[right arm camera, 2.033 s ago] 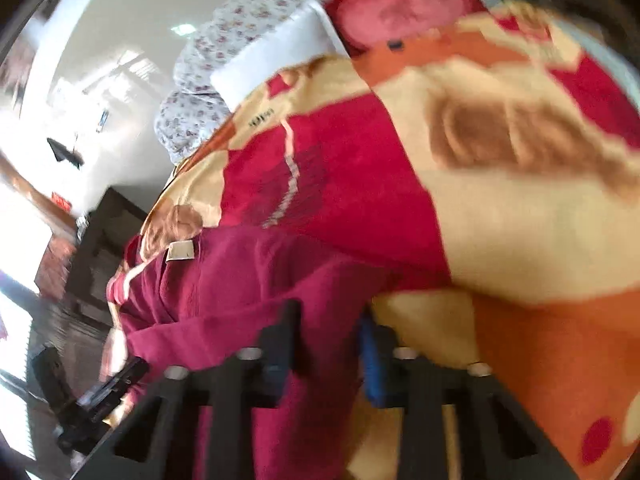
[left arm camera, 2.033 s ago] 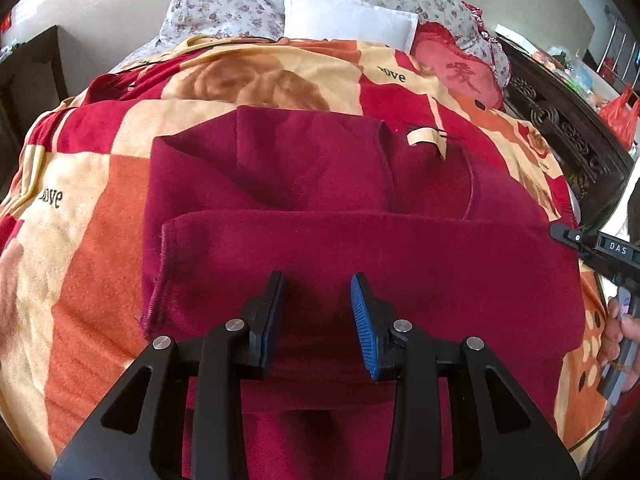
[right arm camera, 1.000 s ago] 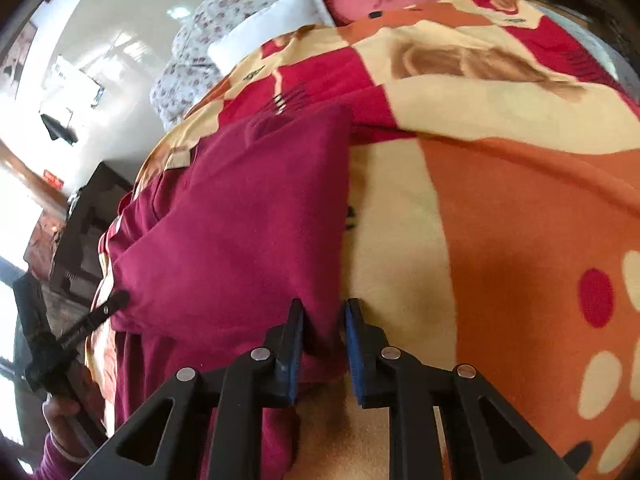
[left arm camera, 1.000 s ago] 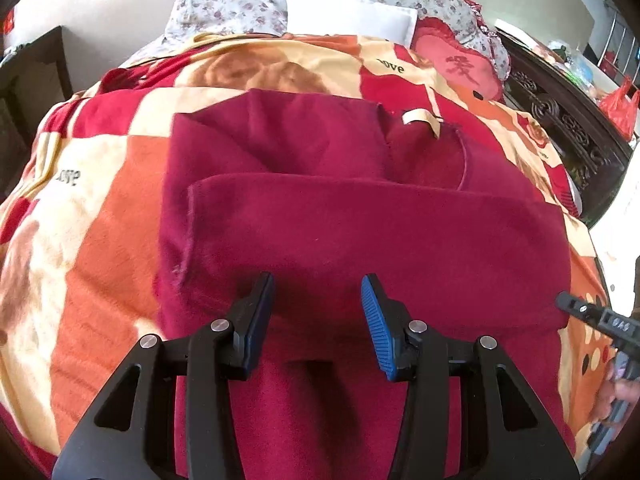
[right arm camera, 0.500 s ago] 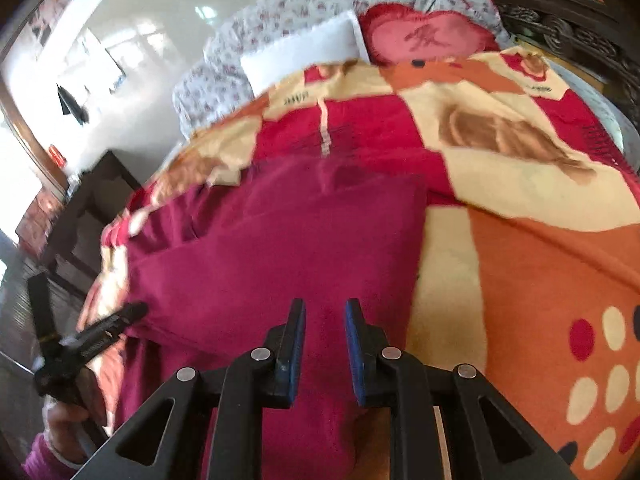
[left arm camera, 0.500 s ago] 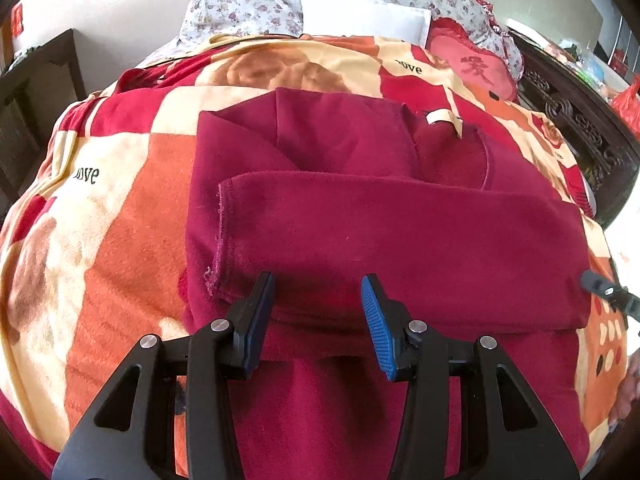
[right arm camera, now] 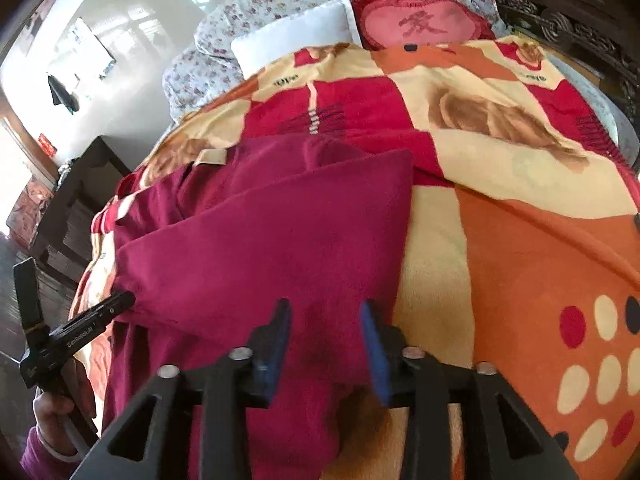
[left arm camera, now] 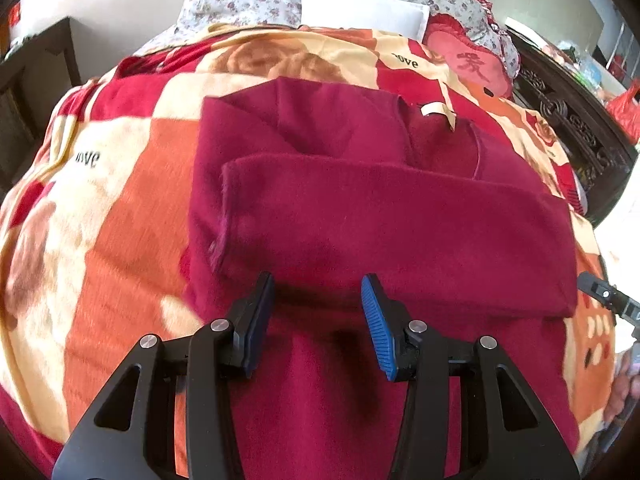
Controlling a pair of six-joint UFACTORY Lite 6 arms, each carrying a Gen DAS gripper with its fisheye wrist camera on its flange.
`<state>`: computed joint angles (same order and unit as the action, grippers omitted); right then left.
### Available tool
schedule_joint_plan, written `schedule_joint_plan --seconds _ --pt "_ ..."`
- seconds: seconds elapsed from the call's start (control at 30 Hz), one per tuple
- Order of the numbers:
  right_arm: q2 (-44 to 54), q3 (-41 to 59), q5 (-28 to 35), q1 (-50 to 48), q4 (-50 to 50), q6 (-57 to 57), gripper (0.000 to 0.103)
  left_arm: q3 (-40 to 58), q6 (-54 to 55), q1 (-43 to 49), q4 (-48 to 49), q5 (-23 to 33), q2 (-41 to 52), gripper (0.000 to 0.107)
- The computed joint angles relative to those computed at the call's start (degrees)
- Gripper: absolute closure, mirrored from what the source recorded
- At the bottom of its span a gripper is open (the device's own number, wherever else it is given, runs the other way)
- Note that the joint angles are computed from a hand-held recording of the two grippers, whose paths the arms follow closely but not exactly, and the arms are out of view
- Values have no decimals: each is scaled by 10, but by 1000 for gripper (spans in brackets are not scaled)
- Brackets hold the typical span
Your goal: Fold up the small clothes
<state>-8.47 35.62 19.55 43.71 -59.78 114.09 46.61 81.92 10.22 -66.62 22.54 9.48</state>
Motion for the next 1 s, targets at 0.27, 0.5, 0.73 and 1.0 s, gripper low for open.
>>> schedule_joint_plan --seconds 0.27,0.5,0.73,1.0 --pt "-15 -33 -3 14 38 -3 60 -56 -13 147 91 127 -99 62" --pt "-197 -80 118 162 139 -35 56 -71 21 328 186 251 -128 62" --pt "-226 -80 289 449 143 156 55 -106 109 485 277 339 -171 62" --pt "-120 -60 351 696 125 426 55 -151 199 618 373 362 -177 62"
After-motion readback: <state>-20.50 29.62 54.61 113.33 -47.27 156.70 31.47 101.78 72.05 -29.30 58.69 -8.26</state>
